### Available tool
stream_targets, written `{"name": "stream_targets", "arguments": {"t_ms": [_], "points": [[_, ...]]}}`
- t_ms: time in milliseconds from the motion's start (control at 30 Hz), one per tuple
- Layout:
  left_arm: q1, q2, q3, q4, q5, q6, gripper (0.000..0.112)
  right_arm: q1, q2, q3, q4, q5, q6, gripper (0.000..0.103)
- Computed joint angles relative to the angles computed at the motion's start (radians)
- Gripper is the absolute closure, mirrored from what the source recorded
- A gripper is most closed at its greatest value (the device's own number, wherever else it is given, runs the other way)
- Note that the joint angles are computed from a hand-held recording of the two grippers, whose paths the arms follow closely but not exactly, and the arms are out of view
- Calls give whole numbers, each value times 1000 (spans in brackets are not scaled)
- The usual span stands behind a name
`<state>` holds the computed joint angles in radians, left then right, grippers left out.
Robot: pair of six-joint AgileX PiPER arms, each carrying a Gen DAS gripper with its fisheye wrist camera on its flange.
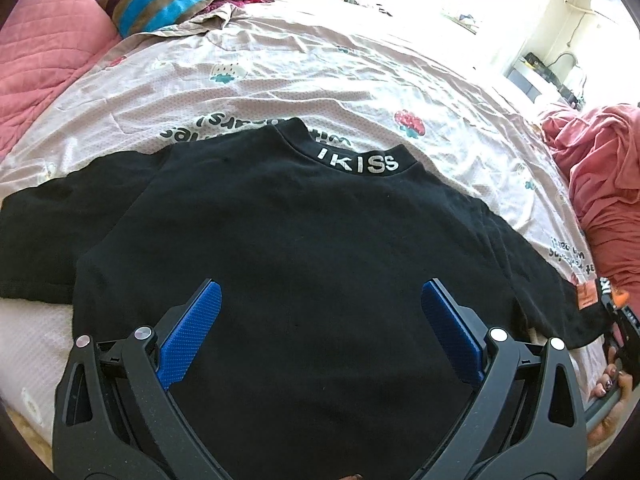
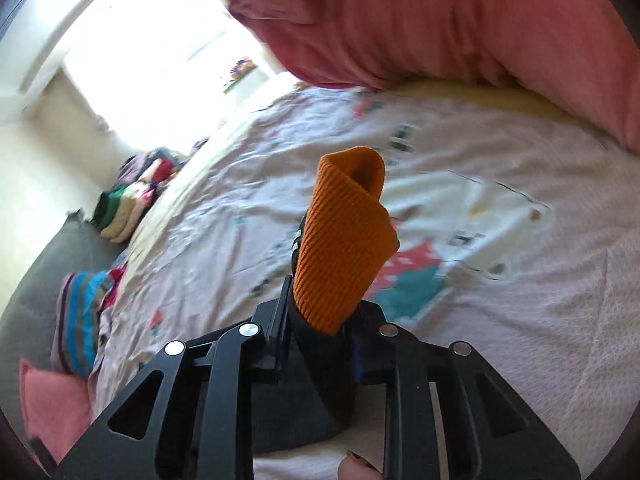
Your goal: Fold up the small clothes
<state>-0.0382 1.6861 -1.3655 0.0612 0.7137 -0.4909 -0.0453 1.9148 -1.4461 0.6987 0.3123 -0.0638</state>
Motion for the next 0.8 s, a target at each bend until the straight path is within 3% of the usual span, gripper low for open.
{"name": "stream_targets", "arguments": {"t_ms": [200,333,433,600,800], "points": [[16,-33,11,-15,-1,21,18,92,-45,-41,-36,24,-29,82],[66,-72,52,-118,-50,104,18,162,-40,-97,-42,54,-55,82],[103,-100,84,-179,-73,160,18,220,-24,-154,-83,89,-33,82],[117,-123,106,-121,-72,126,18,319,7,-243,-169,142,22,82],[159,-144,143,-164,-88,179,18,433,80,-366,-334,212,144,83]]}}
